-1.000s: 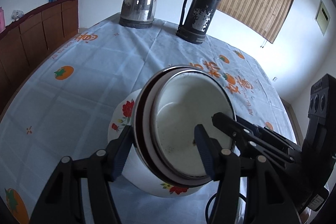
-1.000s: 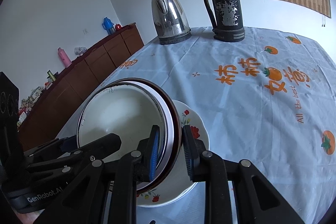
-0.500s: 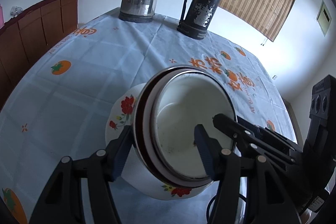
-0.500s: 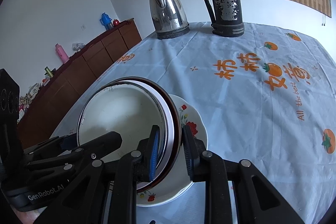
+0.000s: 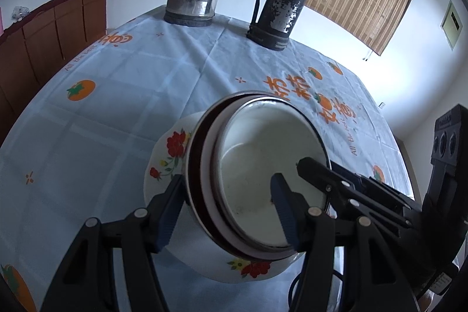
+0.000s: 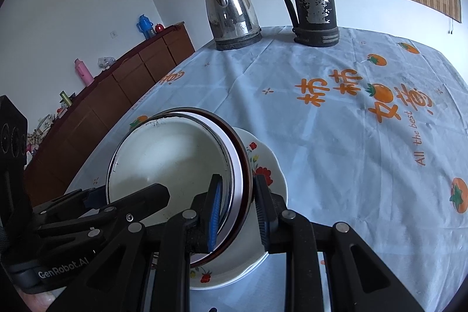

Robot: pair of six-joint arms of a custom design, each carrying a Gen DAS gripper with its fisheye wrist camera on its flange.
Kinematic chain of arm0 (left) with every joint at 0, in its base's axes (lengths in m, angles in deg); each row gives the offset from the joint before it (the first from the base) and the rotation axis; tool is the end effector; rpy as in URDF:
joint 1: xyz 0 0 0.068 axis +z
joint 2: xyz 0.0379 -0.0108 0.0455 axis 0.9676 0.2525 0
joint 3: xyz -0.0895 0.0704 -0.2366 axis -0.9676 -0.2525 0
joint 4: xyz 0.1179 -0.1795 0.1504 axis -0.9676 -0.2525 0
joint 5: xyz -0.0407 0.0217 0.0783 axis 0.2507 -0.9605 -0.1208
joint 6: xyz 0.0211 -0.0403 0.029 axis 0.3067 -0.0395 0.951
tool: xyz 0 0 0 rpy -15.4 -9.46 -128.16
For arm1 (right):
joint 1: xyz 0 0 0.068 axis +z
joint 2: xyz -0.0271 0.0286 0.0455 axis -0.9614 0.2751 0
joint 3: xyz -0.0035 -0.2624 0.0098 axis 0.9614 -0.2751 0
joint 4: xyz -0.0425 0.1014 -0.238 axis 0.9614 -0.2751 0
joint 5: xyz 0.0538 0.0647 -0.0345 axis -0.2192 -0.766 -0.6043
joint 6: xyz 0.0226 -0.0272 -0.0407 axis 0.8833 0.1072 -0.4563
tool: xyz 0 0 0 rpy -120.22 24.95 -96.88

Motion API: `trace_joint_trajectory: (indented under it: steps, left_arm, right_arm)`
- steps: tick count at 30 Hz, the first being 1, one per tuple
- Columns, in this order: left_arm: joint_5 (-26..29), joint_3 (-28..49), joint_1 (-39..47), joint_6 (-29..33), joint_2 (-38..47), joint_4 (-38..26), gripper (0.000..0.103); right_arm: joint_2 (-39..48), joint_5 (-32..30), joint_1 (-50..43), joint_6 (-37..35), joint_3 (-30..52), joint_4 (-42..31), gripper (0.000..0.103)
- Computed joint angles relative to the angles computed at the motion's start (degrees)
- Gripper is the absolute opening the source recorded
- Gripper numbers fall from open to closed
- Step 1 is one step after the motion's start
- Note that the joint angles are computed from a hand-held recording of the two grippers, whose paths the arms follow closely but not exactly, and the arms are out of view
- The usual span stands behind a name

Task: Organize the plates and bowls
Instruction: 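Lower the bowl stack onto the floral plates and open the right gripper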

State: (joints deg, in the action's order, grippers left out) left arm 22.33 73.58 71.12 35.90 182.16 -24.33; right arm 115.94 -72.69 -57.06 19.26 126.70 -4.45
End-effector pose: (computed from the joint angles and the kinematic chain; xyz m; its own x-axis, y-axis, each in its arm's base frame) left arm 0.2669 -0.0234 0.0221 -0.7650 -0.2710 -0.5843 -0.1208 0.9514 -0.2832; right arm 0.3246 0.1103 0.0408 -0.7313 -0.1401 -0.6675 -0.4181 0.8653 0.2764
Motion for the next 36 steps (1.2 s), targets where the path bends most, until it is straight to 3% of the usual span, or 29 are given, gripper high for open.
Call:
trace_joint_trajectory:
  steps: [19, 36]
  left_arm:
    - [2.14, 2.41, 0.61, 0.58, 3.8, 1.01, 0.059]
    - [0.96, -1.61, 1.6, 6.73, 10.32, 20.16, 0.062]
  right_arm:
    - [1.29, 1.08, -0.01, 1.25, 0.46, 1.83, 0.024]
    - [2.61, 4.25, 1.63, -1.89, -1.71, 9.36, 0.029]
